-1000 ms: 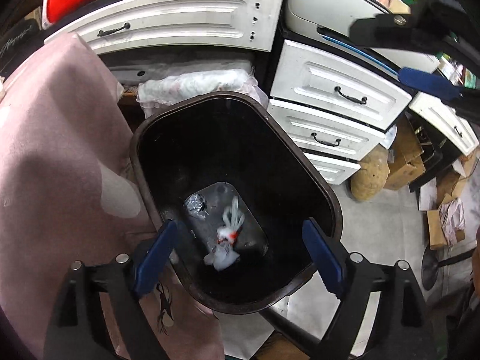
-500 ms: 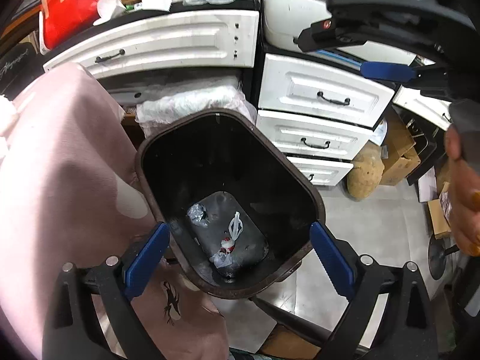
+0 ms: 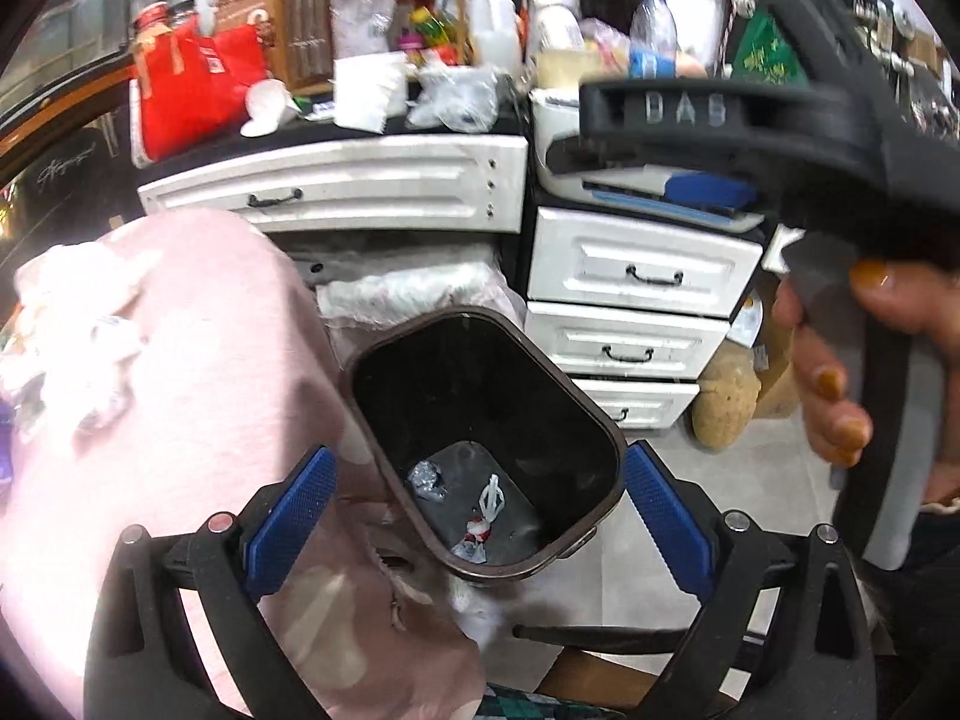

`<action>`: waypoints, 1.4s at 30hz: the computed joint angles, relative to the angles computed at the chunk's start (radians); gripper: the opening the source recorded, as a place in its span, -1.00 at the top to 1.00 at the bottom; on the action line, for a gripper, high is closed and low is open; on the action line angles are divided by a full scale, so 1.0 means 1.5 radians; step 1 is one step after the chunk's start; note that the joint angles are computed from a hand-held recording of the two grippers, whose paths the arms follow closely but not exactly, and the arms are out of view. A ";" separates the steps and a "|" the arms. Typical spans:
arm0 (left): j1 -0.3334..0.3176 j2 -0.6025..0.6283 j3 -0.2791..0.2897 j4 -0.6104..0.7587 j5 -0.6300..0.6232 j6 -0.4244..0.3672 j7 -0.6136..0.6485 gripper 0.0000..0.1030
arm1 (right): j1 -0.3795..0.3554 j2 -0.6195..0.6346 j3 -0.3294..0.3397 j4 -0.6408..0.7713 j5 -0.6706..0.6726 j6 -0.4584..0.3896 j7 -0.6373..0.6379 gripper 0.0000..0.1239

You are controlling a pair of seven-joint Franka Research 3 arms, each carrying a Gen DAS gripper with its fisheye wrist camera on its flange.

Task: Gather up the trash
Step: 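Grasp the purple bag with the left gripper while the right gripper grasps crumpled white paper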

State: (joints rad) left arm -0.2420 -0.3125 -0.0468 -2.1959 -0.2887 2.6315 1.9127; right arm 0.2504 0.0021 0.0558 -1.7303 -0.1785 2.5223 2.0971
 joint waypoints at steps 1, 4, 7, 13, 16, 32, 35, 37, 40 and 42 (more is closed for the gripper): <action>0.003 -0.009 0.004 -0.004 -0.002 0.002 0.000 -0.84 | 0.002 0.002 0.002 0.003 0.010 0.000 -0.014 -0.43; 0.013 -0.029 0.014 -0.015 0.001 0.002 -0.009 -0.84 | 0.013 0.015 0.009 0.022 0.039 -0.010 -0.055 -0.43; 0.032 -0.048 0.021 -0.022 0.022 0.000 -0.024 -0.84 | 0.026 0.027 0.015 0.040 0.064 -0.023 -0.093 -0.43; 0.078 -0.073 0.038 -0.033 0.076 0.001 -0.073 -0.84 | 0.057 0.062 0.026 0.085 0.106 -0.044 -0.170 -0.43; 0.106 -0.079 0.045 -0.037 0.105 0.001 -0.099 -0.84 | 0.073 0.086 0.032 0.116 0.128 -0.057 -0.211 -0.43; 0.243 -0.022 0.093 0.017 0.172 -0.011 -0.197 -0.81 | 0.144 0.229 0.037 0.305 0.177 -0.139 -0.313 -0.42; 0.261 0.008 0.088 0.045 0.187 -0.007 -0.208 -0.80 | 0.156 0.263 0.033 0.351 0.172 -0.153 -0.325 -0.37; 0.278 0.028 0.077 0.063 0.215 -0.004 -0.229 -0.80 | 0.166 0.303 0.030 0.409 0.169 -0.180 -0.333 -0.31; 0.296 0.065 0.068 0.096 0.249 -0.004 -0.251 -0.80 | 0.179 0.364 0.025 0.499 0.164 -0.228 -0.344 -0.21; 0.310 0.088 0.058 0.114 0.288 0.001 -0.278 -0.80 | 0.189 0.413 0.020 0.576 0.159 -0.265 -0.354 -0.17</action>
State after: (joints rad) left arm 0.2222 -0.1806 0.0400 -2.0250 0.1426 2.6335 1.4963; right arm 0.5346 0.6220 0.0855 -0.8665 0.0603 2.1242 1.5657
